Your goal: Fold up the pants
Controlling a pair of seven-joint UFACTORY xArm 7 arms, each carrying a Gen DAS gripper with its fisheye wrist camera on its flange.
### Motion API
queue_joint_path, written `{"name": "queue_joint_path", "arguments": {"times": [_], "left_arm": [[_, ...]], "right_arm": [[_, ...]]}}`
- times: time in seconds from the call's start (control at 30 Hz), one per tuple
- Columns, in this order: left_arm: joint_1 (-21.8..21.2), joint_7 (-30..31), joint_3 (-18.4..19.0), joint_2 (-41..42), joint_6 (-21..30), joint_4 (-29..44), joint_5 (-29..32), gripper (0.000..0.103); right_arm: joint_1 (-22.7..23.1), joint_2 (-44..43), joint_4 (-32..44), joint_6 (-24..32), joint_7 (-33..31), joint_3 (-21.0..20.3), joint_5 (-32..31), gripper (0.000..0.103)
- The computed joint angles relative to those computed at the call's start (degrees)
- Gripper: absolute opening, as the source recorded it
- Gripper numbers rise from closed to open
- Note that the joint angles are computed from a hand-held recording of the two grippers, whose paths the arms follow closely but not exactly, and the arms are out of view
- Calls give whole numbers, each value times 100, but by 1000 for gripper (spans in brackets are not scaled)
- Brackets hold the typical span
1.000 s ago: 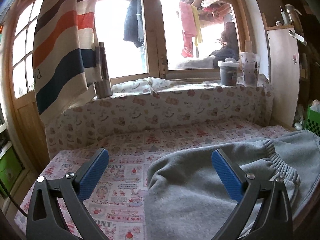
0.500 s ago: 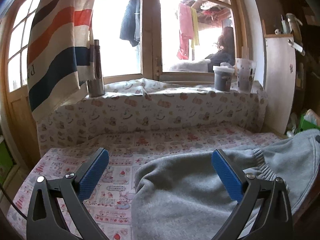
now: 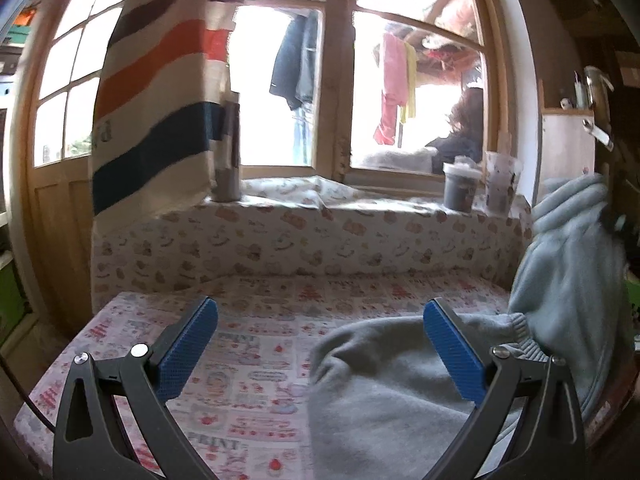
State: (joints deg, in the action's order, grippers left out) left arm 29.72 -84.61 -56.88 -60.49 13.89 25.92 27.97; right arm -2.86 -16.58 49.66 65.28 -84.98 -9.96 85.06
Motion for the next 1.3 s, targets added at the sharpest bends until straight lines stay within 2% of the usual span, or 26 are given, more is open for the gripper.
{"name": "queue_joint_path", "arguments": {"times": [0.07,0.17,0.27,0.37,0.47,0.6,0.67,0.77,0.83,0.93,1.03,1.1,1.17,1.3], "left_arm": [[-226,0,173,-136,68,-208,-22,102],[-563,5,422,-307,250,-488,-17,102],[-855,-48,617,-456,396,-762,33,102],[-956,-150,773,-351,287,-928,76,102],[-903,-273,838,-118,-8,-975,92,102],[-688,-232,784,120,-578,-910,122,102],[-528,-67,673,294,-828,-778,112,102],[-260,175,453,543,-1242,-574,25,102],[-91,369,326,824,-1607,-431,-36,102],[220,640,50,1311,-2222,-174,-137,102],[557,916,-270,1812,-2780,104,-252,102],[769,1075,-504,2145,-2883,326,-352,99],[1049,1173,-826,2369,-2809,546,-508,78],[1572,1393,-1404,2935,-2639,868,-766,76]], "right_arm": [[189,-205,-358,-248,-24,315,-146,15],[569,-158,-870,-1105,118,790,-320,15],[823,200,-1116,-1477,291,901,-379,15],[955,259,-1406,-1723,-145,893,17,15],[1016,56,-1610,-2007,-508,955,306,16],[983,-29,-1610,-1857,-286,825,-31,19],[885,-209,-1631,-1666,-90,687,-355,21],[674,-544,-1694,-1325,38,326,-537,35],[546,-670,-1694,-1174,36,140,-556,35],[348,-844,-1668,-1363,-42,-4,-395,35],[184,-677,-1485,-1871,-308,-59,13,35],[60,-310,-1192,-2139,-258,-68,95,35],[-41,52,-905,-2307,-165,-41,119,35],[-223,515,-580,-2301,-154,14,70,35]]}}
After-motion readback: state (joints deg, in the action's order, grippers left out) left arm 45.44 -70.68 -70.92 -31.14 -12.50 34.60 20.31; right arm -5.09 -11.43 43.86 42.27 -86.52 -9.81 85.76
